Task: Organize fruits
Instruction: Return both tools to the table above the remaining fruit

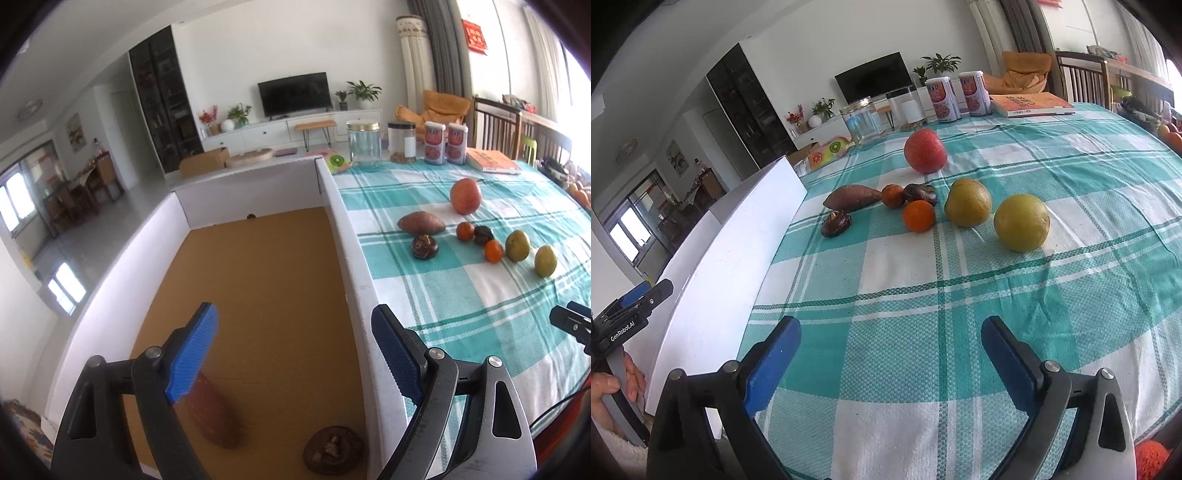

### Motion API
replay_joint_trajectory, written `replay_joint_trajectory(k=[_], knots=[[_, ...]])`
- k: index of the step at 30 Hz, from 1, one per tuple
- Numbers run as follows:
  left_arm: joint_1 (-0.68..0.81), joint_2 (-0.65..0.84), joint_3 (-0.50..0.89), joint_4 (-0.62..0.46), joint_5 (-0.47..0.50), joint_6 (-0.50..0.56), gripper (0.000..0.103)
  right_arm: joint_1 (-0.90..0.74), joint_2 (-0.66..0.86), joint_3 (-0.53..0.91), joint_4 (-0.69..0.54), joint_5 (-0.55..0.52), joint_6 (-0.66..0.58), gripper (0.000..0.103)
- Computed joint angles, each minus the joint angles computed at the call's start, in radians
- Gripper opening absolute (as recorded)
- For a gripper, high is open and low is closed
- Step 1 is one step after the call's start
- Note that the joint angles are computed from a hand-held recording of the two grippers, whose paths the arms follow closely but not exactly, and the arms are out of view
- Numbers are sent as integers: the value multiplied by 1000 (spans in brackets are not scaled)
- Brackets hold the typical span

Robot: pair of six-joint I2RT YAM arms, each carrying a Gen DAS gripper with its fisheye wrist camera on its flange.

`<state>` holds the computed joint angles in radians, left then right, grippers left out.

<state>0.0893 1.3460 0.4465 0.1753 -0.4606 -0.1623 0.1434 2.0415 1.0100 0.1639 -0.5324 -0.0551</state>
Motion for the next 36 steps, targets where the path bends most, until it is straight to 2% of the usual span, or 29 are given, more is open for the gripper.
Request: replay_joint_trajectory(k=[3, 6, 8, 11, 14, 17, 19, 22, 26, 30, 33, 36], knots=[[-10, -14, 6, 3, -16, -31, 87, -23, -24, -29, 37, -9, 28, 98], [-87, -105, -21, 41, -103, -33, 87, -59, -79, -76, 82, -7, 52, 98], [-149, -164, -21, 42, -96, -22, 87, -68, -113, -84, 64, 60, 25, 99], [-252, -175, 31, -10, -10, -30, 91, -76, -135, -87, 69, 212, -18, 99], [-337, -64, 127, -59, 141, -37, 92, -123, -125, -77, 94, 265, 1, 99], [-381, 154, 266, -108, 286, -55, 92, -163, -103, -28, 54, 312, -3, 99], [-385, 316, 348, -93, 339, -69, 91, -179, -70, 25, -8, 363, -24, 100], [-378, 547, 484, -109, 322, -112, 91, -218, -4, 112, -118, 340, -10, 99], [-349, 720, 588, -89, 228, -124, 91, -224, 22, 138, -143, 327, -5, 100], [-325, 777, 606, -55, 188, -114, 92, -199, 21, 130, -136, 357, -22, 99], [-303, 779, 588, -21, 230, -135, 93, -187, 25, 134, -138, 371, -30, 99], [-303, 784, 592, -19, 229, -140, 93, -186, 34, 153, -161, 364, -34, 99]])
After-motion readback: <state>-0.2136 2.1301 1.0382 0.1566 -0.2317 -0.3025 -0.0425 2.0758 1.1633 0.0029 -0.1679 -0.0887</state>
